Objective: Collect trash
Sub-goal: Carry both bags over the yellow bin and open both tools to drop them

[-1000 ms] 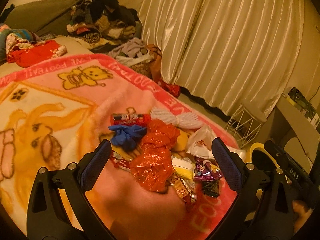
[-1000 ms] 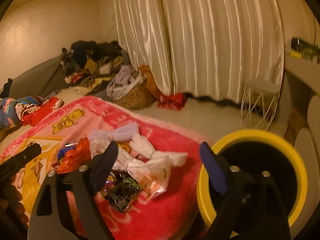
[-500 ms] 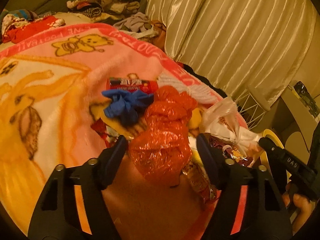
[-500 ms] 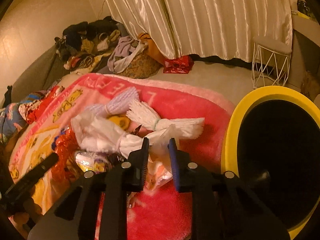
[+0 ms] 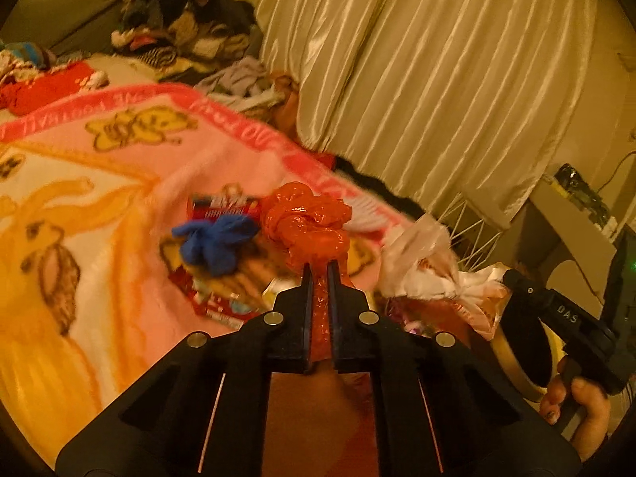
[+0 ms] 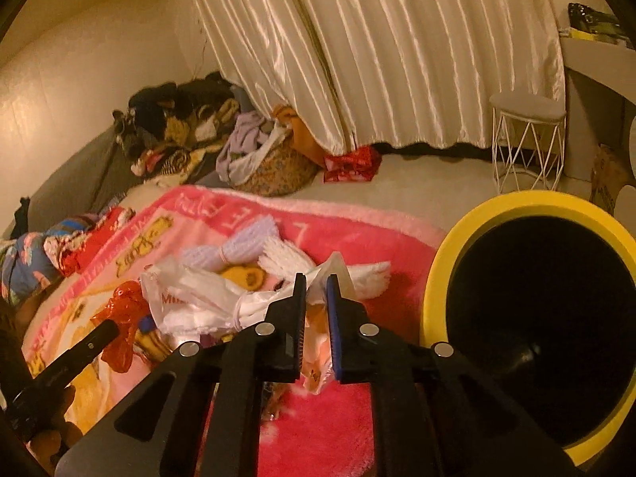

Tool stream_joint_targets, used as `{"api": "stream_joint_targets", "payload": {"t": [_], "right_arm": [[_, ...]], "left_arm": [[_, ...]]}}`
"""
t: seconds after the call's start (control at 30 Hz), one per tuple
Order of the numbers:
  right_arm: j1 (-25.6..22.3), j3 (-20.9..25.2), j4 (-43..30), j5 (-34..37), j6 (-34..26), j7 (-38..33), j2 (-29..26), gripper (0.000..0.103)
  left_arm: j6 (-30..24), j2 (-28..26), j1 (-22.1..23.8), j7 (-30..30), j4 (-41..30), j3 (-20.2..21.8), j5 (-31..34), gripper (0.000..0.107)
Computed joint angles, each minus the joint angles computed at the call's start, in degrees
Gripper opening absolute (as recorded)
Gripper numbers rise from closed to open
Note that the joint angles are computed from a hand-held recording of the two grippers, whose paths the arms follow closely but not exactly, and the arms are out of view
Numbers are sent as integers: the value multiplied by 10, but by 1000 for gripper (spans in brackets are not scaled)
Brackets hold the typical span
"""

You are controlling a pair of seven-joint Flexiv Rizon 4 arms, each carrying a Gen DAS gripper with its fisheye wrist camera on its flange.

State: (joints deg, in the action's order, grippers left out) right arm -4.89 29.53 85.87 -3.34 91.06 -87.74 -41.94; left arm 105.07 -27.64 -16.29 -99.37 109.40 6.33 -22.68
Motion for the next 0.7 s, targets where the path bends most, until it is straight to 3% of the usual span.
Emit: {"api": "stream_joint_targets", "payload": {"t": [0.3, 0.7], "right_arm": [[-17, 4, 22, -19, 60, 23, 15, 6], [36, -105, 32, -61, 121, 132, 33, 5]], "left_arm": [[39, 23, 21, 11, 3, -41, 24, 2], [38, 33, 13, 39, -2, -56, 28, 3]]}}
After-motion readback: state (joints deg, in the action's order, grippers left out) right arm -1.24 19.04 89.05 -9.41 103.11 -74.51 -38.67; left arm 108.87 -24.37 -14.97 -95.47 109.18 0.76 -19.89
